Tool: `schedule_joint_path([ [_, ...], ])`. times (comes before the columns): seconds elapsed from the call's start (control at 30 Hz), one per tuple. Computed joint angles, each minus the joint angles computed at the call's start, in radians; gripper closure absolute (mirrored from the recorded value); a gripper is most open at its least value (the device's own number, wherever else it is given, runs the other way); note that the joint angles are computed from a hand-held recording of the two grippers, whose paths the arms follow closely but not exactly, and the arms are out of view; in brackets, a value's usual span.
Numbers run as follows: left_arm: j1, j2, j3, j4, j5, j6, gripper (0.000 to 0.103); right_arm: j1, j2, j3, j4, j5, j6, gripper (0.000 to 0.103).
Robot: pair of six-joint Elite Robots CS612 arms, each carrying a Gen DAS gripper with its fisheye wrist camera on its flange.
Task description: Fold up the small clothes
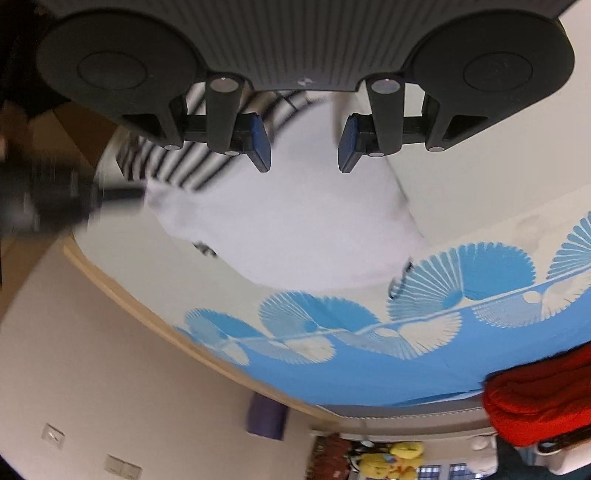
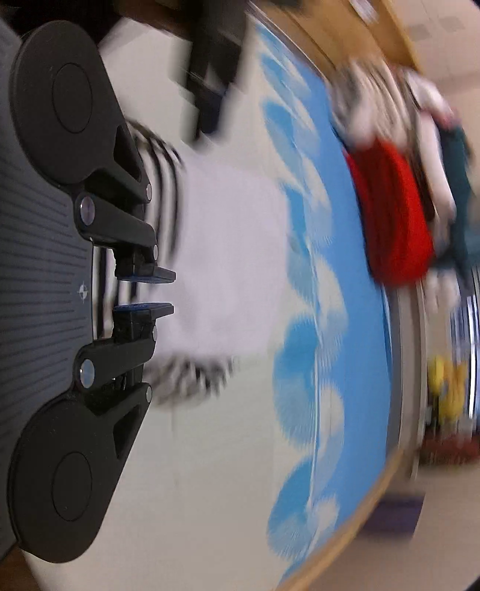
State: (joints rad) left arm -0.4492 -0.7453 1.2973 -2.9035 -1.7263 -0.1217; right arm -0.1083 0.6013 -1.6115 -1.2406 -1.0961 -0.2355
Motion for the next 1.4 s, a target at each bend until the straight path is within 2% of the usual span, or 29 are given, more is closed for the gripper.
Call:
schedule_joint_path([
  [0.03,0.003,0.008,-0.016,0.006,-0.001,-0.002,0.058,0.004,-0.008,0.009,0.06,0.015,-0.059,0.091],
  [0.07,0.006,0.018,-0.034,0.013,-0.005,-0.004,0.058,0.015,-0.026,0.032,0.148,-0.006,-0.126,0.091],
  [0.13,0.014,0.033,-0.065,0.037,-0.019,-0.005,0.058,0.046,-0.051,0.077,0.293,-0.147,-0.246,0.091],
  [0.2,0.019,0.049,-0.092,0.073,-0.033,0.006,0.058,0.064,-0.061,0.103,0.364,-0.236,-0.326,0.092],
  [0.23,0.02,0.06,-0.11,0.101,-0.033,0.019,0.058,0.066,-0.063,0.108,0.374,-0.25,-0.336,0.092],
  [0.3,0.018,0.079,-0.138,0.171,0.003,0.044,0.046,0.063,-0.073,0.118,0.382,-0.239,-0.314,0.092],
  [0.33,0.018,0.085,-0.15,0.198,0.017,0.039,0.043,0.059,-0.077,0.122,0.387,-0.228,-0.302,0.092],
  [0.43,0.034,0.097,-0.176,0.225,-0.024,-0.047,0.042,0.045,-0.09,0.136,0.371,-0.183,-0.297,0.092],
  [0.5,0.041,0.095,-0.174,0.199,-0.041,-0.083,0.042,0.021,-0.091,0.123,0.336,-0.095,-0.251,0.091],
  [0.57,0.049,0.099,-0.181,0.18,-0.057,-0.114,0.041,-0.01,-0.091,0.121,0.265,0.029,-0.143,0.088],
  [0.63,0.056,0.108,-0.196,0.192,-0.077,-0.17,0.038,-0.029,-0.08,0.118,0.148,0.101,-0.01,0.071],
  [0.67,0.06,0.116,-0.209,0.208,-0.086,-0.208,0.034,-0.03,-0.072,0.119,0.062,0.094,0.078,0.049],
  [0.7,0.063,0.124,-0.222,0.223,-0.097,-0.249,0.03,-0.026,-0.062,0.118,-0.007,0.064,0.152,0.033],
  [0.77,0.071,0.143,-0.249,0.238,-0.129,-0.316,0.026,-0.01,-0.063,0.149,-0.073,-0.001,0.22,0.033],
  [0.83,0.078,0.162,-0.276,0.248,-0.156,-0.368,0.024,0.011,-0.078,0.189,-0.044,-0.091,0.201,0.033],
  [0.93,0.088,0.191,-0.312,0.272,-0.201,-0.438,0.019,0.05,-0.1,0.254,0.05,-0.285,0.147,0.03],
  [1.0,0.093,0.205,-0.329,0.282,-0.227,-0.476,0.017,0.043,-0.1,0.269,0.072,-0.28,0.214,0.018],
  [1.07,0.096,0.219,-0.344,0.286,-0.249,-0.5,0.016,0.033,-0.102,0.284,0.078,-0.254,0.271,0.013],
  [1.27,0.1,0.263,-0.403,0.302,-0.289,-0.527,0.015,0.02,-0.098,0.304,0.104,-0.185,0.38,0.013],
  [1.33,0.101,0.276,-0.419,0.304,-0.301,-0.531,0.015,0.017,-0.099,0.314,0.102,-0.168,0.396,0.015],
  [1.37,0.102,0.28,-0.424,0.301,-0.309,-0.533,0.015,0.018,-0.102,0.317,0.099,-0.163,0.394,0.022],
  [1.4,0.103,0.284,-0.43,0.3,-0.314,-0.535,0.018,0.016,-0.103,0.316,0.097,-0.143,0.386,0.037],
])
